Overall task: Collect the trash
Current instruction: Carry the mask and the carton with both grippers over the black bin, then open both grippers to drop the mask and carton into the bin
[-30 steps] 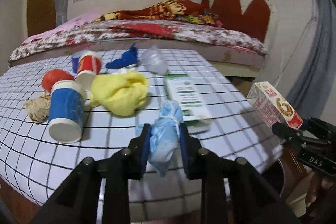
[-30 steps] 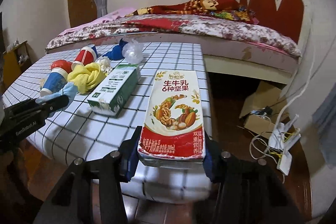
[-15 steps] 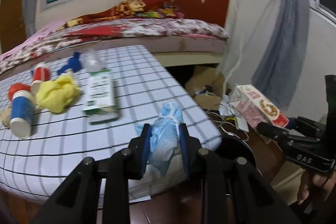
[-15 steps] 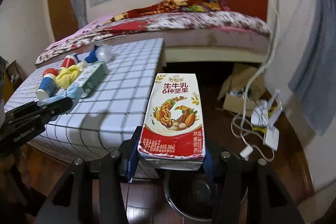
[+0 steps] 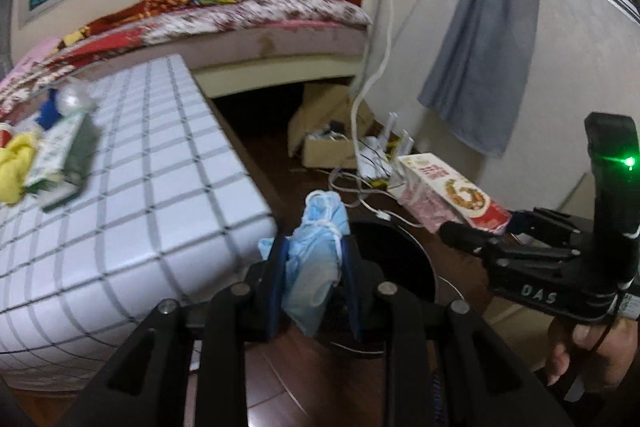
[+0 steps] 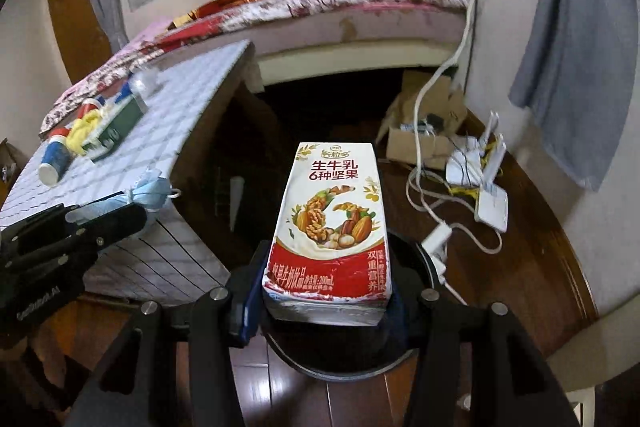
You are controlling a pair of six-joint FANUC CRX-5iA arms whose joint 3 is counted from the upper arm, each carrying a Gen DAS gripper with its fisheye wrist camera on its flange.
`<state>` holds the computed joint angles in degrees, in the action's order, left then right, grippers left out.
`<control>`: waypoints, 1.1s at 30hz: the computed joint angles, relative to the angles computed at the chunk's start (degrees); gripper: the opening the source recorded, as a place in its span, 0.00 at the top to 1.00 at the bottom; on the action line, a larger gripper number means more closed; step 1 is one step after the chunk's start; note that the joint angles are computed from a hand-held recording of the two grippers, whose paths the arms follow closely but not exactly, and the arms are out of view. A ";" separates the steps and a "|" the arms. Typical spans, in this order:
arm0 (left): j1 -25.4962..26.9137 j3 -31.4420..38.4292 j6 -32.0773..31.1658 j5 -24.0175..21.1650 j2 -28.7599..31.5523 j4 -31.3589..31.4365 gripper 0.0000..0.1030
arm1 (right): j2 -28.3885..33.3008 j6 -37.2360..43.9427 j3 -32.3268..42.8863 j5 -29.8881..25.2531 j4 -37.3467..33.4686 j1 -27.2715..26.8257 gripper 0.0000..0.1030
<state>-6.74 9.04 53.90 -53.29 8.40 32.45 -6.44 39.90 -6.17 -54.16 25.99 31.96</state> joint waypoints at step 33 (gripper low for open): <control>-2.19 1.59 10.05 -2.02 3.67 -7.73 0.05 | -0.41 -1.72 -2.05 -1.17 -9.56 -7.95 0.08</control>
